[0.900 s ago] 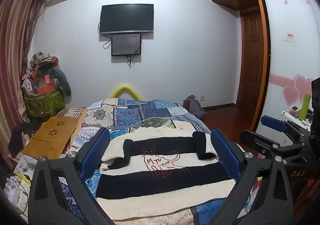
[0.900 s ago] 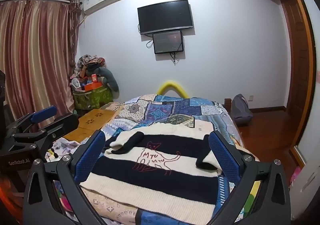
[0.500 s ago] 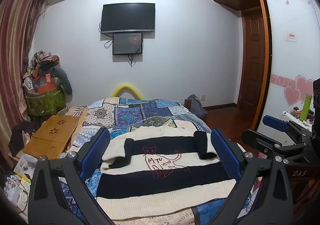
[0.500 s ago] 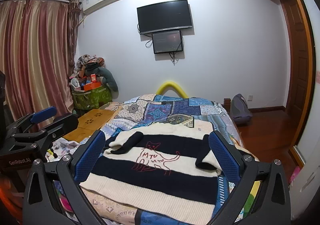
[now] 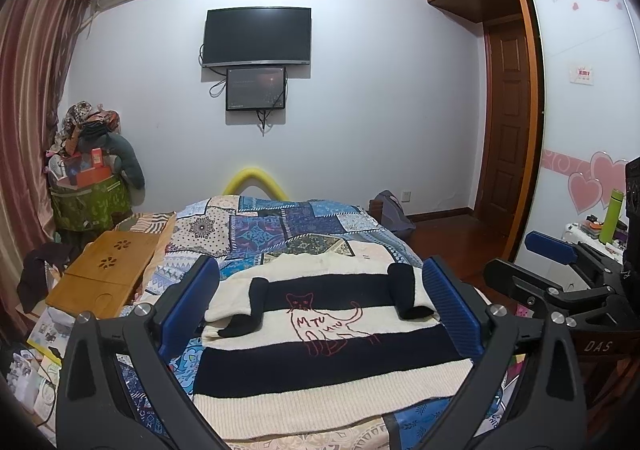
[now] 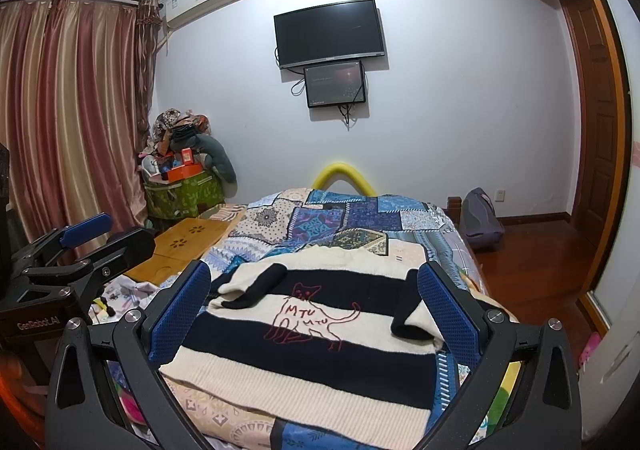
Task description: Fold small clothes
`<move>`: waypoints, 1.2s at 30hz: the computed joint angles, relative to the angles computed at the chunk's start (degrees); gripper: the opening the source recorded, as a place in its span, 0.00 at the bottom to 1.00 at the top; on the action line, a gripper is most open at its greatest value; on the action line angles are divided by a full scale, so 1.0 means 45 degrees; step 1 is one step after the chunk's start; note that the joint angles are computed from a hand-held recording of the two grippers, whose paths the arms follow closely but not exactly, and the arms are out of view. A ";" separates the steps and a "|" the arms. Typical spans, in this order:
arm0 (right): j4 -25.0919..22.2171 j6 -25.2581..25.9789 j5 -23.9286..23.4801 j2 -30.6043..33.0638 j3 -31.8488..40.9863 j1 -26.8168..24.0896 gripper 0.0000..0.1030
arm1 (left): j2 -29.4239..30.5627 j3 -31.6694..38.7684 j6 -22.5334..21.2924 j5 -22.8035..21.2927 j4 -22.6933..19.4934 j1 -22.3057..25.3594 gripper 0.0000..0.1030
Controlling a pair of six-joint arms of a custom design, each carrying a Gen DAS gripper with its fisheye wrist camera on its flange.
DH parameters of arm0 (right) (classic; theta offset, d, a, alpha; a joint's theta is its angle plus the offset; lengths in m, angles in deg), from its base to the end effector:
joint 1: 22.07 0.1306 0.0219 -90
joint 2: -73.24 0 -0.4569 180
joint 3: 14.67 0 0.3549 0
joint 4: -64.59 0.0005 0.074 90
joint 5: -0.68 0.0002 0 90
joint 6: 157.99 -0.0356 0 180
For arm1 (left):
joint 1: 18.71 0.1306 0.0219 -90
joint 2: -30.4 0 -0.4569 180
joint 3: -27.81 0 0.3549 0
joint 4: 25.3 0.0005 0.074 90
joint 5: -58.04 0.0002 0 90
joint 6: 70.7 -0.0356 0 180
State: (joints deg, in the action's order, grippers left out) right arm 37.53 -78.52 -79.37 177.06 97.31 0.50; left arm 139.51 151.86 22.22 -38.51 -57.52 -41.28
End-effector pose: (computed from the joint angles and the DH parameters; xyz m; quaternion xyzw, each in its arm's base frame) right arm 0.5432 0.2186 0.5891 -0.0349 0.8114 0.0974 0.5753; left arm 0.5727 -0.2342 0.6211 0.1038 0.7980 -0.0857 0.5875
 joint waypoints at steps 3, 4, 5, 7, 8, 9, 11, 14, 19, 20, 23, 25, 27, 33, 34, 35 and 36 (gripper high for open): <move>0.0001 0.0006 0.0010 0.0002 0.0001 0.0004 1.00 | 0.0000 0.0035 0.0030 0.0045 -0.0028 0.0005 0.99; 0.0003 0.0011 -0.0009 0.0005 0.0000 -0.0003 1.00 | 0.0066 0.0204 0.0031 0.0055 -0.0125 0.0010 0.99; 0.0005 0.0012 -0.0015 0.0008 0.0000 -0.0006 1.00 | 0.0066 0.0204 0.0031 0.0055 -0.0125 0.0010 0.99; 0.0007 0.0020 0.0004 0.0007 -0.0002 0.0000 1.00 | 0.0063 0.0200 0.0040 0.0062 -0.0125 0.0011 0.99; 0.0012 0.0022 -0.0003 0.0008 -0.0003 -0.0002 1.00 | 0.0057 0.0208 0.0036 0.0080 -0.0143 0.0016 0.99; 0.0007 0.0009 0.0007 0.0005 -0.0002 0.0002 1.00 | 0.0062 0.0222 0.0028 0.0078 -0.0158 0.0011 0.99; 0.0043 0.0006 -0.0007 0.0019 -0.0006 -0.0012 1.00 | 0.0055 0.0205 0.0031 0.0073 -0.0133 0.0016 0.99; 0.0031 0.0016 -0.0006 0.0021 0.0001 -0.0024 1.00 | 0.0059 0.0214 0.0033 0.0110 -0.0138 0.0040 0.99; 0.0052 0.0025 -0.0007 0.0018 -0.0012 -0.0040 1.00 | 0.0065 0.0229 0.0032 0.0085 -0.0146 0.0029 0.99; 0.0070 0.0029 -0.0023 0.0021 -0.0017 -0.0051 1.00 | 0.0063 0.0232 0.0037 0.0090 -0.0154 0.0030 0.99; 0.0059 0.0035 -0.0049 0.0033 0.0003 -0.0081 1.00 | 0.0108 0.0292 0.0059 0.0170 -0.0178 0.0064 0.99; 0.0053 0.0033 -0.0050 0.0022 -0.0002 -0.0072 1.00 | 0.0117 0.0308 0.0063 0.0152 -0.0184 0.0054 0.99; 0.0047 0.0029 -0.0051 0.0020 -0.0002 -0.0069 1.00 | 0.0116 0.0310 0.0062 0.0169 -0.0191 0.0060 1.00; 0.0106 0.0063 -0.0037 -0.0003 -0.0056 -0.0096 1.00 | 0.0155 0.0415 0.0063 0.0192 -0.0268 0.0061 0.99; 0.0114 0.0088 -0.0060 0.0006 -0.0058 -0.0121 1.00 | 0.0152 0.0399 0.0071 0.0178 -0.0258 0.0057 0.99; 0.0106 0.0079 -0.0054 -0.0003 -0.0061 -0.0108 1.00 | 0.0149 0.0389 0.0080 0.0159 -0.0247 0.0053 0.99; 0.0095 0.0083 -0.0065 0.0007 -0.0039 -0.0119 1.00 | 0.0130 0.0346 0.0093 0.0164 -0.0215 0.0057 0.99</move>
State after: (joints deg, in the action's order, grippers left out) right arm 37.96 -78.15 -79.67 177.09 97.13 -0.03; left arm 140.10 153.42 22.64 -37.78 -58.49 -41.02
